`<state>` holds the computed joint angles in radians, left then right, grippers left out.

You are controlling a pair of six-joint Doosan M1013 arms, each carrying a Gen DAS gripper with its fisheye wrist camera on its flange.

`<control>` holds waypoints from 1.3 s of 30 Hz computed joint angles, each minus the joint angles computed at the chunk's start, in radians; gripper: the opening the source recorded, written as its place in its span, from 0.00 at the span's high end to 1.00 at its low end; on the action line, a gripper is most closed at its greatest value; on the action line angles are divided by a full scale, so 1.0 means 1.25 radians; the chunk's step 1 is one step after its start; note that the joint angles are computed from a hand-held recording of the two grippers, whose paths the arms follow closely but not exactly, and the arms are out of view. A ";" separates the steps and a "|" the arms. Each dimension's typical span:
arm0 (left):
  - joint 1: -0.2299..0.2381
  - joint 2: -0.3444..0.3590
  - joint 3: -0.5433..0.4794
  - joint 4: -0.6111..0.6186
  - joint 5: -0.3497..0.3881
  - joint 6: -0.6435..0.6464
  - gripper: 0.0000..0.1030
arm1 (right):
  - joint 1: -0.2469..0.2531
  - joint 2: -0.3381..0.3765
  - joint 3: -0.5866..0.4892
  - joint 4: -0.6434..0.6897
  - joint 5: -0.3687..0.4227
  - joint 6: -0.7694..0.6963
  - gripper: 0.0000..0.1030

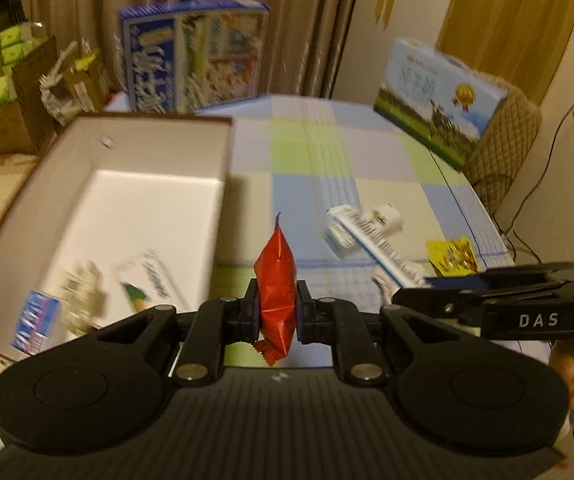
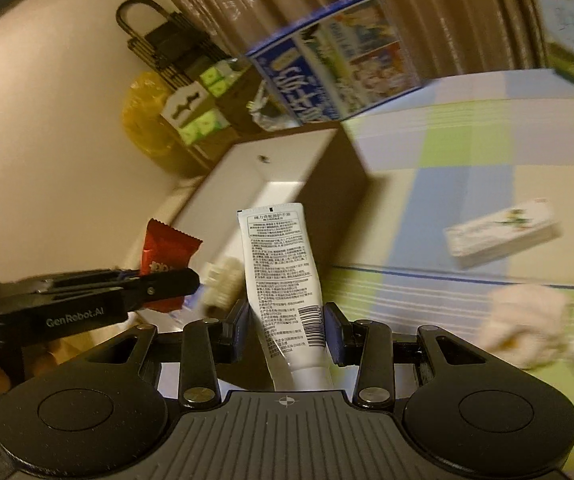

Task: Organize objects
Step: 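Carry the candy packet with the left gripper while the right carries the toothpaste tube to the box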

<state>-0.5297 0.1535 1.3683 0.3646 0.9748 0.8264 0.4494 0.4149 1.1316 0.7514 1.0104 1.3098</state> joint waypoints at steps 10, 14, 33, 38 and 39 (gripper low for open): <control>0.099 -0.073 0.060 0.015 -0.010 0.034 0.88 | 0.079 0.073 -0.113 -0.013 0.010 0.079 0.65; 0.135 -0.081 0.074 -0.009 -0.014 0.063 0.88 | 0.107 0.104 -0.164 -0.079 0.018 0.111 0.65; 0.267 0.087 -0.040 -0.183 0.050 0.324 0.88 | 0.175 0.359 -0.581 -0.438 0.219 0.204 0.65; 0.277 0.125 -0.072 -0.194 0.067 0.364 0.88 | 0.182 0.446 -0.741 -0.483 0.314 0.196 0.65; 0.280 0.131 -0.079 -0.202 0.072 0.376 0.88 | 0.183 0.464 -0.776 -0.485 0.333 0.197 0.65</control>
